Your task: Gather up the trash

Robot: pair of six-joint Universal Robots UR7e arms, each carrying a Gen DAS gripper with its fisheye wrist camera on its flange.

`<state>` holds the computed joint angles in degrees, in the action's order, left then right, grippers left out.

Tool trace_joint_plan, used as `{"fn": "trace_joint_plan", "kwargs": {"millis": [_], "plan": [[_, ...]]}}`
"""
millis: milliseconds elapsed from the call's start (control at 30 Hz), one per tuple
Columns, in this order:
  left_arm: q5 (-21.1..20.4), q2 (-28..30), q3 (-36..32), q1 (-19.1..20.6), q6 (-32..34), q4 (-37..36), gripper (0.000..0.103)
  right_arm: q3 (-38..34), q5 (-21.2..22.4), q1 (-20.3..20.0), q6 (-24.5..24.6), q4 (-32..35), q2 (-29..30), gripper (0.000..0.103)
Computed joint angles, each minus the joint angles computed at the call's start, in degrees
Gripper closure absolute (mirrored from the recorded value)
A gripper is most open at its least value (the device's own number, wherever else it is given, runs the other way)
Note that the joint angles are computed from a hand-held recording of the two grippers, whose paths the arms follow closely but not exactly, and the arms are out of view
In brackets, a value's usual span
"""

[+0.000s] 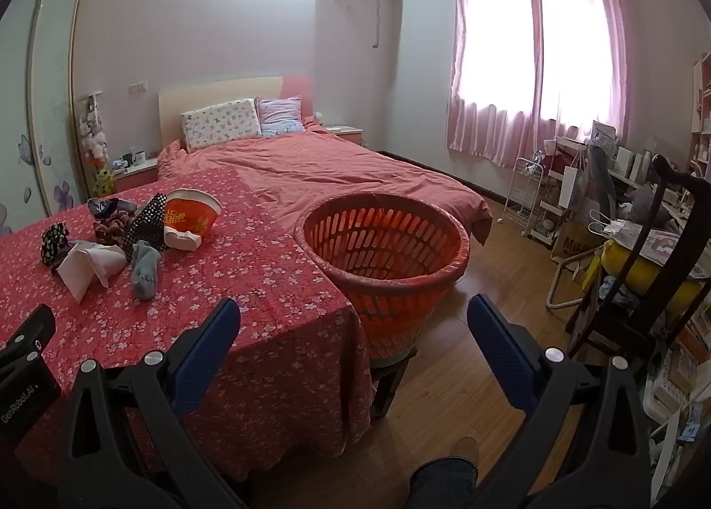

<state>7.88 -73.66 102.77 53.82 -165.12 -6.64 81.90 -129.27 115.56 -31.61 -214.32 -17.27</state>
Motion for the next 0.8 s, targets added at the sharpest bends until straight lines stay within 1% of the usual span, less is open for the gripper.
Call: {"fn": "trace_joint_plan", "kwargs": {"millis": [300, 800], "plan": [[0.18, 0.26, -0.31, 0.03, -1.52, 1.39, 0.004, 0.12, 0.01, -0.01, 0.26, 0.21, -0.13, 0.002], [0.19, 0.37, -0.43, 0.01, -2.07, 1.92, 0.004, 0.07, 0.01, 0.0, 0.26, 0.28, -0.15, 0.002]]}}
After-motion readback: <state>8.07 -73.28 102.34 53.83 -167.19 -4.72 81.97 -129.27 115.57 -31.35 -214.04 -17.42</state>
